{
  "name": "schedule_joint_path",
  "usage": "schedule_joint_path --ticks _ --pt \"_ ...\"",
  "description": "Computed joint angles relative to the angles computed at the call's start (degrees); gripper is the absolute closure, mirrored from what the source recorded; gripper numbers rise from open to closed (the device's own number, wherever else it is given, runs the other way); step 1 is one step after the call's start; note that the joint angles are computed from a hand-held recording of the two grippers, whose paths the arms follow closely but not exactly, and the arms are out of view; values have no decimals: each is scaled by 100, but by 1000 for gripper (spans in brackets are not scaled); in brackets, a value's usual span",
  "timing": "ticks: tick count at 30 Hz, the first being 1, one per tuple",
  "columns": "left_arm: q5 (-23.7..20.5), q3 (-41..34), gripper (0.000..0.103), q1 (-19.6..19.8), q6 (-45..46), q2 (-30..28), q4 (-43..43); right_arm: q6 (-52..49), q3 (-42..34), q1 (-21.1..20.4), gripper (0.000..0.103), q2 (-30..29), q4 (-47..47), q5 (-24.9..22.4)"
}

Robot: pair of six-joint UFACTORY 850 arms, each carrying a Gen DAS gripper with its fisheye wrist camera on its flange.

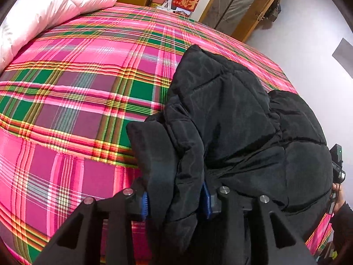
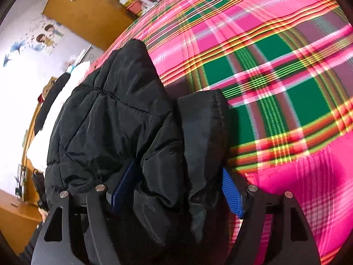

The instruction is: Fold large clothes

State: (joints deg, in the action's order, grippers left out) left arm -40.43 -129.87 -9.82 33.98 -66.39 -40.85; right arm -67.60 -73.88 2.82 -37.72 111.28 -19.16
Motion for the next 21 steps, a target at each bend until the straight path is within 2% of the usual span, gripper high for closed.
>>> schedule_joint_path --ticks 2,4,5,6,9,12,17,21 --pt "48 57 60 -9 68 10 -47 -185 58 -52 31 -15 127 -221" --pt "17 -97 59 -39 -61 -87 100 114 -51 -35 36 -71 -227 -222" --pt "-1 -201 58 -61 -164 -144 218 328 -136 -11 45 -96 -523 -188" --pt "-2 -267 58 -85 -261 -176 322 600 -267 35 53 -139 -866 -68" --pt "-9 -397 59 -135 -551 -217 622 777 -363 143 68 -102 -1032 263" --pt "94 -254 70 -189 -676 -57 903 910 -284 281 79 114 -1137 689" --pt "226 97 76 -181 -592 311 882 916 14 406 86 617 -1133 1143" --pt "230 281 77 -151 -461 552 784 1841 187 501 90 1007 -2132 1371"
